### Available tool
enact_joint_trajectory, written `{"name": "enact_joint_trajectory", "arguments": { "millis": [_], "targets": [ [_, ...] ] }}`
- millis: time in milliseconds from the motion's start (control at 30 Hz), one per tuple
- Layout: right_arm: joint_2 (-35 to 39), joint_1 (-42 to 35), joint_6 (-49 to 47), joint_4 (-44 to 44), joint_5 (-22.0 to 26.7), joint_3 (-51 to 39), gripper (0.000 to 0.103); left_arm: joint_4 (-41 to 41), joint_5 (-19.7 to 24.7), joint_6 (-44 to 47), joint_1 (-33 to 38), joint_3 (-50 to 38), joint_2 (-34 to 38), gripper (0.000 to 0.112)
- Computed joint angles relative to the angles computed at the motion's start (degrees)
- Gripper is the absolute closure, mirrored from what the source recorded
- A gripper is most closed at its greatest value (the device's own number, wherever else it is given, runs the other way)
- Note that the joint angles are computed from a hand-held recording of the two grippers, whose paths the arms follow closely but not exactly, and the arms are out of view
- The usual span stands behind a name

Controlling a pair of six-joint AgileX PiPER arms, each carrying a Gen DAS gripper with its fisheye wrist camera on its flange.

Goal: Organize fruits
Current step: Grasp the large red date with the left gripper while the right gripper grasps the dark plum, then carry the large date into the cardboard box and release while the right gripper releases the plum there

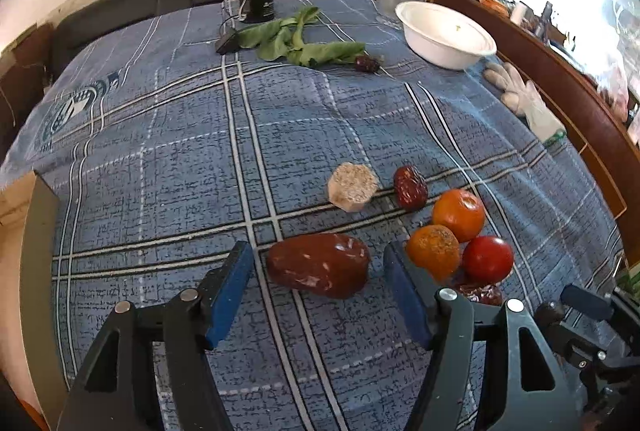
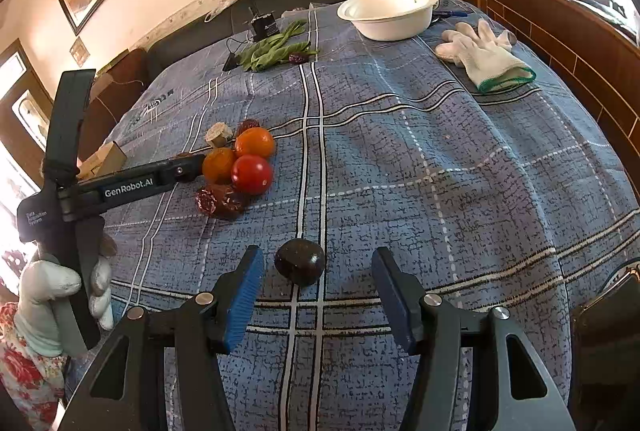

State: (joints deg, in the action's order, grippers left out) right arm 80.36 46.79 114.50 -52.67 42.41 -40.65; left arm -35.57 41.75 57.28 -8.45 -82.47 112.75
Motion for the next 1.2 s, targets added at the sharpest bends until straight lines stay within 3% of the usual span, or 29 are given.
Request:
{"name": "enact_joint_trajectory", "arguments": {
  "millis": [67, 100, 133, 200, 300, 500, 800, 933, 1200],
  "targets": [
    [0.6, -0.4, -1.6, 0.7, 0.0, -0.9, 0.048, 0.2, -2.4, 1.0, -0.8, 2.0, -1.0, 0.049],
    [1.0, -0.7, -2.7, 1.2, 0.0, -1.4, 0.054, -0.2, -3.6, 1.8, -1.0, 3.1, -1.5, 0.060],
    [1.7, -1.0, -4.0, 2.0, 0.1, -2.2, 0.056, -1.5, -3.6, 3.5, -0.9, 3.7, -1.9, 0.063],
    [2.9, -1.1, -6.3, 3.1, 1.0, -3.6, 0.068, -1.2, -4.1, 3.5, -1.2, 4.4, -2.5, 0.064],
    [4.0, -1.0, -7.6, 3.2, 1.1, -4.8, 0.076, -1.8, -4.1, 4.1, -1.1, 5.2, -3.1, 0.064],
    [2.7, 0.7, -5.8, 2.6, 2.0, -4.9, 0.077, -5.6, 1.2, 5.8, 3.2, 6.4, -6.3, 0.064],
    [3.1, 7.8, -7.2, 2.7, 9.7, -12.2, 0.077, -12.6, 13.9, 12.2, 17.7, 7.1, -11.3, 0.064],
    [4.9, 8.9, -9.7, 2.7, 8.6, -17.4, 0.077, -11.4, 19.3, 10.1, 25.3, -0.2, -8.4, 0.063],
    [18.1, 4.6, -26.9, 10.8, -0.4, -37.5, 0.076, -0.1, 19.7, -2.5, 32.9, -24.5, 5.9, 0.063]
  ]
}}
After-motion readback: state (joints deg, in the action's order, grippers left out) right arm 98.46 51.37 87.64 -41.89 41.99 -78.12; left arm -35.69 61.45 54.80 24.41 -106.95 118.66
